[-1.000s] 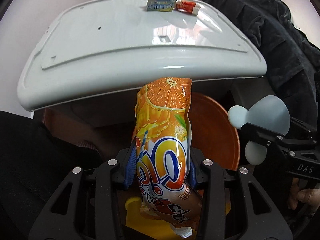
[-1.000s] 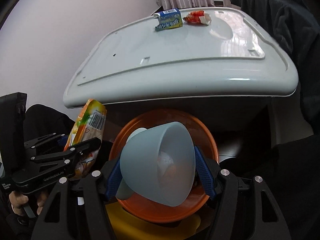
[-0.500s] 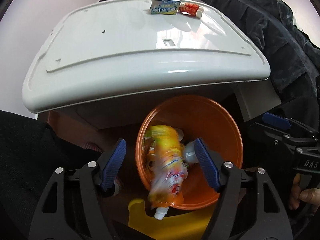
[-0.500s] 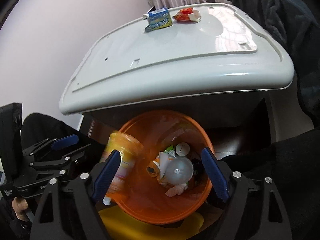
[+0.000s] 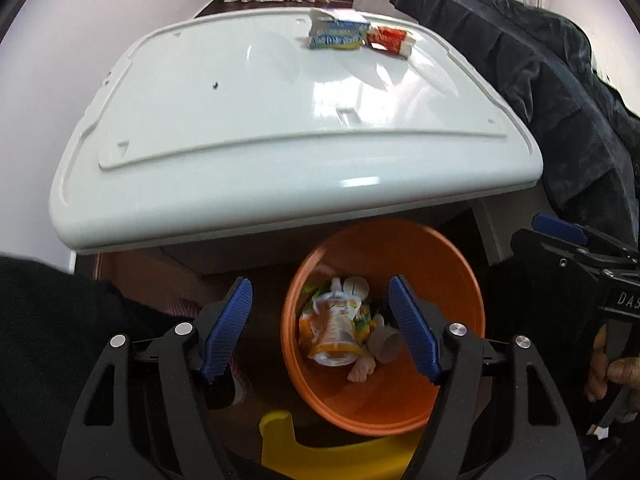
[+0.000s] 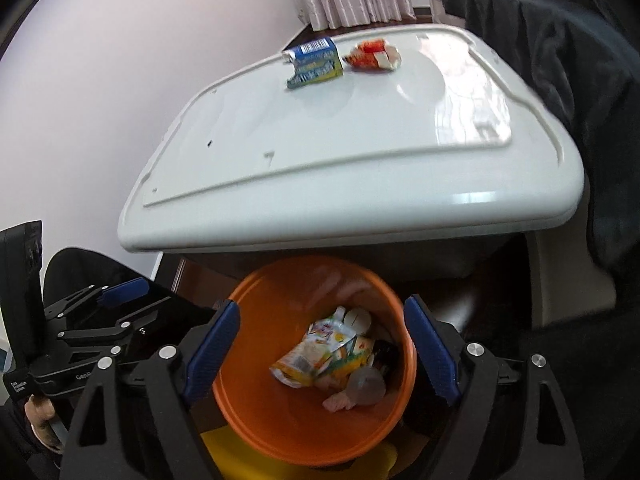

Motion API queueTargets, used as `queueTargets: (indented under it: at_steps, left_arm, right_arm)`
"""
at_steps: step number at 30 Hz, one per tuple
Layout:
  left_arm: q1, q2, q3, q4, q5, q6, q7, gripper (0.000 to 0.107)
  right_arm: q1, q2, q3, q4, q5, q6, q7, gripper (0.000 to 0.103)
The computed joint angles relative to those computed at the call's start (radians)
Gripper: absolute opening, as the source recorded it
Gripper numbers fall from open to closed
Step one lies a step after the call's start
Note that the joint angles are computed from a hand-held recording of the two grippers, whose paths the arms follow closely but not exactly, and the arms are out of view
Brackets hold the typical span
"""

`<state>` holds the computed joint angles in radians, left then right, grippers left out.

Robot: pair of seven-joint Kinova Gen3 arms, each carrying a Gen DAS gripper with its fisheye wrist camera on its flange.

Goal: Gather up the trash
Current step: 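Carry the juice pouch and cup over the bucket and open both grippers, then grasp the red-and-white wrapper with the right gripper while the left grasps the blue milk carton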

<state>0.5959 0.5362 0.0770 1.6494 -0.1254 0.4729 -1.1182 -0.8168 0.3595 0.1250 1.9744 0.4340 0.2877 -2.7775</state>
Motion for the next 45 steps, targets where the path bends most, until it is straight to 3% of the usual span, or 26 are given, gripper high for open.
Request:
queueTargets:
  at_steps: [4,7,9,12,16,19,21,24,28,31,32,33,35,37,38,39,40,42,45]
  left_arm:
    - [-0.033,0.010,0.011,-0.048,0.004,-0.009,-0.030,0.074]
    - [-0.077,0.034,0.034,-0.130,0.027,-0.004,-0.080,0.078]
    - [-0.059,0.054,0.003,-0.192,0.013,-0.006,-0.080,0.081]
    - [-0.024,0.092,-0.052,-0.277,-0.025,-0.016,-0.068,0.089]
    - [0.001,0.158,-0.106,-0.374,-0.054,-0.015,-0.028,0.091]
    - [0.008,0.176,-0.136,-0.356,-0.051,-0.057,0.030,0.091]
    - [-0.029,0.180,-0.105,-0.349,-0.026,-0.059,0.033,0.091]
    - [-0.100,0.184,-0.035,-0.341,0.025,-0.065,-0.003,0.091]
    - [-0.079,0.177,-0.076,-0.325,0.028,-0.090,0.013,0.091]
    - [-0.104,0.180,-0.047,-0.329,0.045,-0.083,-0.006,0.091]
    - [-0.107,0.185,-0.042,-0.337,0.049,-0.075,-0.011,0.091]
    - [-0.110,0.190,-0.037,-0.343,0.054,-0.069,-0.015,0.091]
    - [-0.120,0.194,-0.022,-0.348,0.065,-0.062,-0.031,0.091]
    - [-0.115,0.195,-0.026,-0.351,0.069,-0.060,-0.036,0.091]
    - [-0.108,0.195,-0.033,-0.353,0.066,-0.058,-0.036,0.091]
    - [-0.104,0.195,-0.037,-0.351,0.064,-0.058,-0.037,0.091]
    - [-0.102,0.198,-0.038,-0.355,0.063,-0.058,-0.040,0.091]
    - [-0.093,0.200,-0.045,-0.357,0.054,-0.063,-0.047,0.091]
    - [-0.103,0.213,-0.019,-0.393,0.046,-0.028,-0.092,0.091]
  right_arm:
    - [0.074,0.012,-0.032,-0.061,-0.006,0.014,0.087,0.088]
    - [0.115,0.035,-0.015,-0.129,-0.063,0.029,0.209,0.093]
    - [0.114,0.059,0.027,-0.188,-0.095,0.061,0.288,0.096]
    - [0.193,0.118,0.007,-0.327,-0.100,0.140,0.410,0.098]
    - [0.352,0.233,-0.098,-0.512,-0.086,0.198,0.572,0.098]
    - [0.452,0.339,-0.180,-0.651,-0.067,0.243,0.694,0.098]
    - [0.500,0.402,-0.230,-0.744,-0.069,0.289,0.776,0.098]
    - [0.532,0.487,-0.260,-0.883,-0.114,0.370,0.898,0.098]
    - [0.513,0.577,-0.215,-1.055,-0.210,0.492,1.060,0.098]
    - [0.498,0.628,-0.178,-1.148,-0.269,0.555,1.138,0.096]
    - [0.499,0.644,-0.177,-1.179,-0.276,0.582,1.153,0.093]
    - [0.497,0.658,-0.169,-1.201,-0.288,0.602,1.173,0.082]
    - [0.506,0.653,-0.171,-1.194,-0.308,0.594,1.172,0.076]
    - [0.479,0.638,-0.112,-1.169,-0.324,0.577,1.128,0.053]
    - [0.471,0.630,-0.098,-1.153,-0.325,0.574,1.097,0.051]
    - [0.464,0.615,-0.087,-1.122,-0.322,0.556,1.066,0.037]
    - [0.452,0.603,-0.075,-1.097,-0.315,0.546,1.034,0.033]
    - [0.439,0.556,-0.066,-1.007,-0.317,0.514,0.962,0.033]
    - [0.453,0.461,-0.119,-0.868,-0.319,0.488,0.852,0.033]
